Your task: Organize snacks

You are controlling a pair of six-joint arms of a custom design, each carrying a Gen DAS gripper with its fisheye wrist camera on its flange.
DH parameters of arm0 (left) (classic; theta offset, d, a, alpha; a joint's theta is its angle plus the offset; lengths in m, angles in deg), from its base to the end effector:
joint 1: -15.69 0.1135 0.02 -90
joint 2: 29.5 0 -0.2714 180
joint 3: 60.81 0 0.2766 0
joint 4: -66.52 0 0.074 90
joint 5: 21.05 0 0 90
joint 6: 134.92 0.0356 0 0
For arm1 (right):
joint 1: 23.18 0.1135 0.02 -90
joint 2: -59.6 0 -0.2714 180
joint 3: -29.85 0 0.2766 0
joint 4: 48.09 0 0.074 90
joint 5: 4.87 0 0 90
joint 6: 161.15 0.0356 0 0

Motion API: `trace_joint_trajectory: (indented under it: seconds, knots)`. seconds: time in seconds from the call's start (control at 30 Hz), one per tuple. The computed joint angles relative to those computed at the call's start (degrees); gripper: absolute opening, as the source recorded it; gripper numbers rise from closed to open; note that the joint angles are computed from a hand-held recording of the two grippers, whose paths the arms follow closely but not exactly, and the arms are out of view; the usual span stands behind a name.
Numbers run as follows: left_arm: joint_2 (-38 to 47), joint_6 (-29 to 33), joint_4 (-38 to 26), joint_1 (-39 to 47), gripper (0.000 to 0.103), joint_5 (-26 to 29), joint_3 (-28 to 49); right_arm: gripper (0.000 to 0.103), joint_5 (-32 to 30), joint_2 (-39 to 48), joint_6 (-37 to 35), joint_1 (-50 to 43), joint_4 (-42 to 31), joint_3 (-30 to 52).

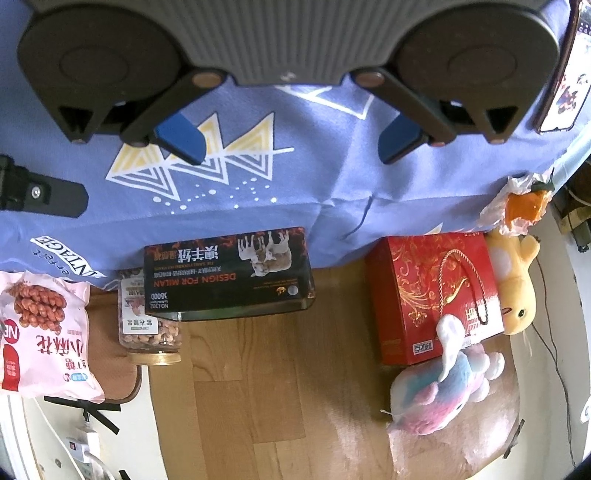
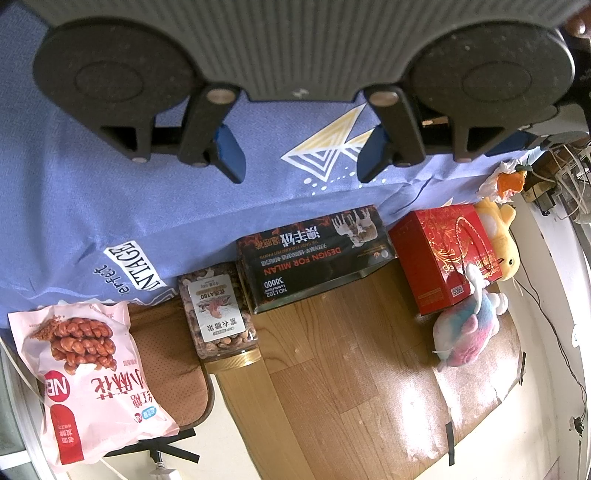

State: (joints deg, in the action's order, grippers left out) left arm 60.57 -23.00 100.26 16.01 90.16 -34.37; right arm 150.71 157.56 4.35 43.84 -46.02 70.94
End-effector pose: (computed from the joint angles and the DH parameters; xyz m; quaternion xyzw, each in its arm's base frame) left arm 0.2362 -0.0116 0.0837 0.2500 0.8184 -0.0614 0.5138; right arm 0.1313 0.2266 0.0782 0.2225 0.7870 0.0749 0.5705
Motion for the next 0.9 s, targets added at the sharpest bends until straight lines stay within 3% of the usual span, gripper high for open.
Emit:
trace_joint_trajectory:
  seconds: [0.6,0.73,0.9]
  knots:
    - [-0.29,0.53,0.65,-0.31,0.103,-0.08,-0.64,0.069,0.32,-0.4,0.01,0.06,-0.14,-0.09]
    - [-0.8,1.19,-2.72,-0.16,0.103,0.54,0.62,0.069,0.43,-0.63,-0.25,-0.01,0.33,-0.26]
    - [-3.88,0.87,-8.93,1.01,0.103,0.4,1.78,0.069,-0.5,-0.99,5.37,0.64,-6.35,1.34]
